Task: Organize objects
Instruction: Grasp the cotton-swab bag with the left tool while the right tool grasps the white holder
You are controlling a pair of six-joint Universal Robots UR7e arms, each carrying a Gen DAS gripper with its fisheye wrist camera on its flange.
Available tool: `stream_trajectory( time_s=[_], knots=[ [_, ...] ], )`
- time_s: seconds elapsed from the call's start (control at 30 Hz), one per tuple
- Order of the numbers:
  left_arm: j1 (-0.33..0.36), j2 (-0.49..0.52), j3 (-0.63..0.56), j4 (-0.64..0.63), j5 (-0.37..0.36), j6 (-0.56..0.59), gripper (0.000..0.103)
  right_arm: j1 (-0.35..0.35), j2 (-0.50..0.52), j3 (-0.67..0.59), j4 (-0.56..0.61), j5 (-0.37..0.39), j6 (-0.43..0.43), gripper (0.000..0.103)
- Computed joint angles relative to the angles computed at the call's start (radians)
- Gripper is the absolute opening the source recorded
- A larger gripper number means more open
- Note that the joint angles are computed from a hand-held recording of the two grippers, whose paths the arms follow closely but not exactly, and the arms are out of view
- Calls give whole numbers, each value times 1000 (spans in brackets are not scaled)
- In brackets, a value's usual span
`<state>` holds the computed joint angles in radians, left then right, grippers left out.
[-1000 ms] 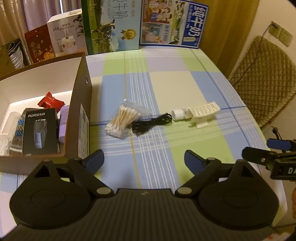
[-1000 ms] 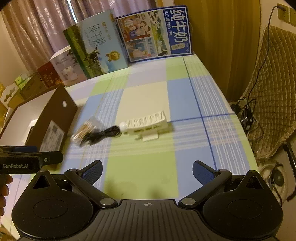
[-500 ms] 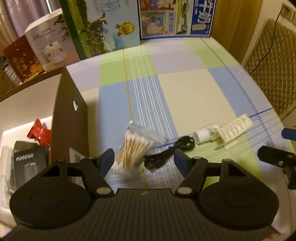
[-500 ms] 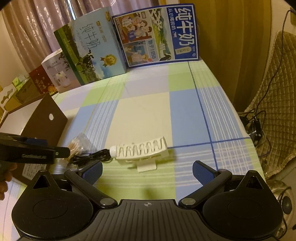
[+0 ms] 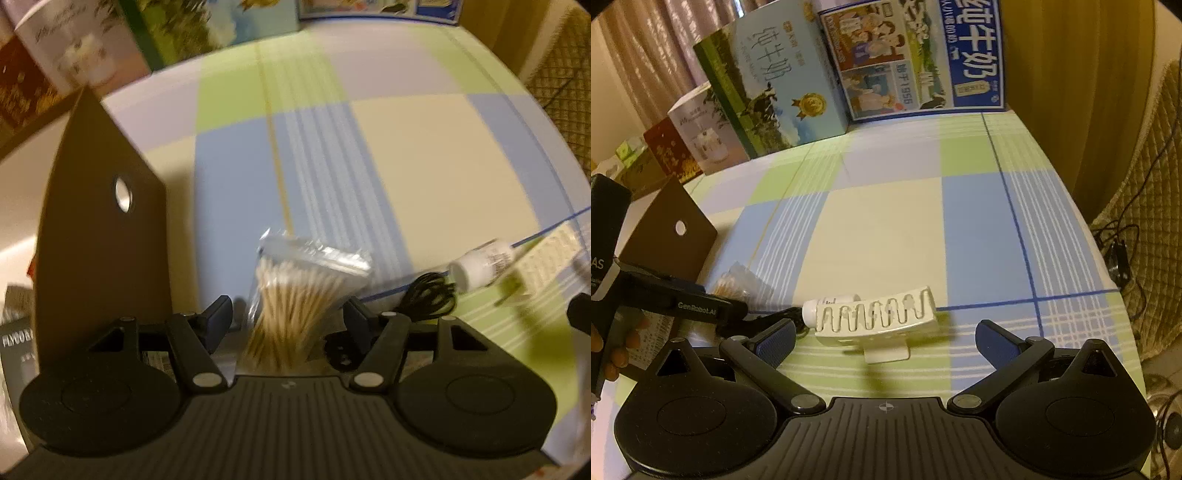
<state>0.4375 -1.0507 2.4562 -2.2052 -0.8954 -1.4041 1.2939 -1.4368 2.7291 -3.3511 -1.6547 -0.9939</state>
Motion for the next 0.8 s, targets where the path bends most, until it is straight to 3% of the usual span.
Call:
stream_trajectory(
  time_s=[0.1, 0.17, 0.33, 0.47, 0.57, 0.73, 0.8],
  knots=[
    [-5, 10, -5, 18, -7, -18, 59, 3, 39, -1, -37, -2, -20, 101],
    [-2, 3, 0, -1, -13, -27, 43, 8, 70, -3, -68, -7, -31, 101],
    [1, 11, -13, -12, -24, -46, 28, 20, 144, -11, -142, -21, -55, 101],
    [-10, 24, -13, -56, -52, -91, 27, 25, 192, -11, -194, -29, -80, 99],
    [-24, 29, -2, -80, -56, -130, 27, 30, 223, -14, -213, -44, -94, 83],
    [-56, 32, 21, -112, -68, -166, 26, 9, 232, 4, -263, -28, -125, 82],
    [-71, 28, 33, -120, -75, -188, 24, -1, 199, 12, -232, -31, -121, 82]
  ],
)
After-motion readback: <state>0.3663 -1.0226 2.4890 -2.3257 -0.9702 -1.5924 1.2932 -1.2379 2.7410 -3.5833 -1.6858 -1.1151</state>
